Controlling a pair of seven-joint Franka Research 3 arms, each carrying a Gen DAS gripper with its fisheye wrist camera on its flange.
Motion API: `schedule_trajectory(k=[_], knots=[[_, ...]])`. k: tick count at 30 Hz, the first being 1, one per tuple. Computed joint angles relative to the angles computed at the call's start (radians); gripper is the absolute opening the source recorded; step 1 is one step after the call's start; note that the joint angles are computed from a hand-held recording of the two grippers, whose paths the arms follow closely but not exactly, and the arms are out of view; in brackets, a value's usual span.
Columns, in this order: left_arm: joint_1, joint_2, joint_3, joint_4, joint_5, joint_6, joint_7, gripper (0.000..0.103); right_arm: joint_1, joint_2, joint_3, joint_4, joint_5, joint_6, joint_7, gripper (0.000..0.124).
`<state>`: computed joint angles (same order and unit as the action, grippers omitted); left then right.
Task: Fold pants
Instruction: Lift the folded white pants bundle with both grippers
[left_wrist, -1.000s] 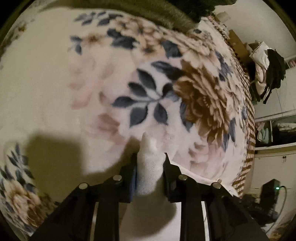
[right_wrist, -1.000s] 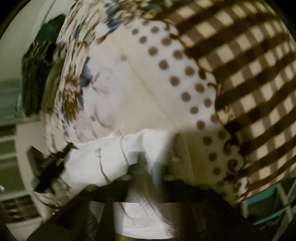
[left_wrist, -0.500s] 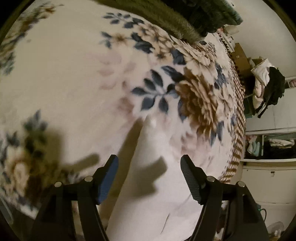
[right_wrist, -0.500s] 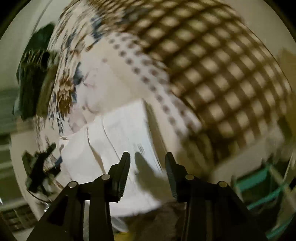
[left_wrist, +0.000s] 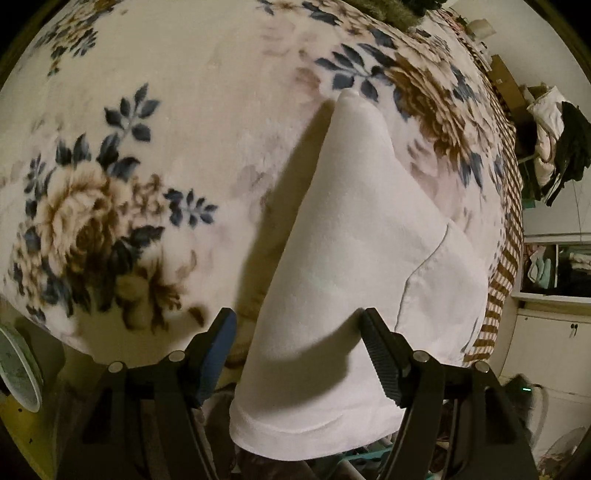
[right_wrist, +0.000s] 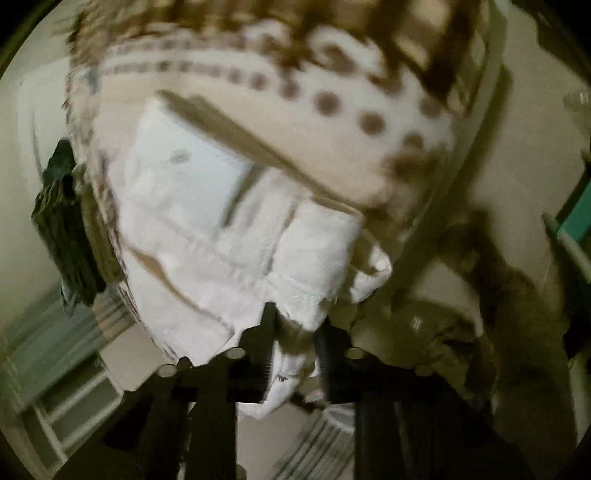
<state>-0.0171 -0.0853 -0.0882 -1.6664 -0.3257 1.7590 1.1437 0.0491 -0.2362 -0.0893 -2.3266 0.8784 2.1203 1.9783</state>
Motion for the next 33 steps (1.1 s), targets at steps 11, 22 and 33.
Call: schedule_trajectory(k=[11, 22, 33], knots=[[-0.014, -0.014, -0.006, -0.028, 0.001, 0.012, 0.002, 0.068, 0.011, -0.084, 0.023, -0.052, -0.132, 0.009, 0.028, 0.013], [-0.005, -0.022, 0.013, -0.081, -0.092, 0.065, 0.045, 0.085, 0.041, -0.040, -0.021, -0.114, 0.101, 0.024, -0.213, 0.079], [0.001, -0.012, 0.013, -0.121, -0.157, 0.077, 0.084, 0.088, 0.135, -0.014, 0.065, -0.145, 0.458, 0.294, -0.386, 0.054]])
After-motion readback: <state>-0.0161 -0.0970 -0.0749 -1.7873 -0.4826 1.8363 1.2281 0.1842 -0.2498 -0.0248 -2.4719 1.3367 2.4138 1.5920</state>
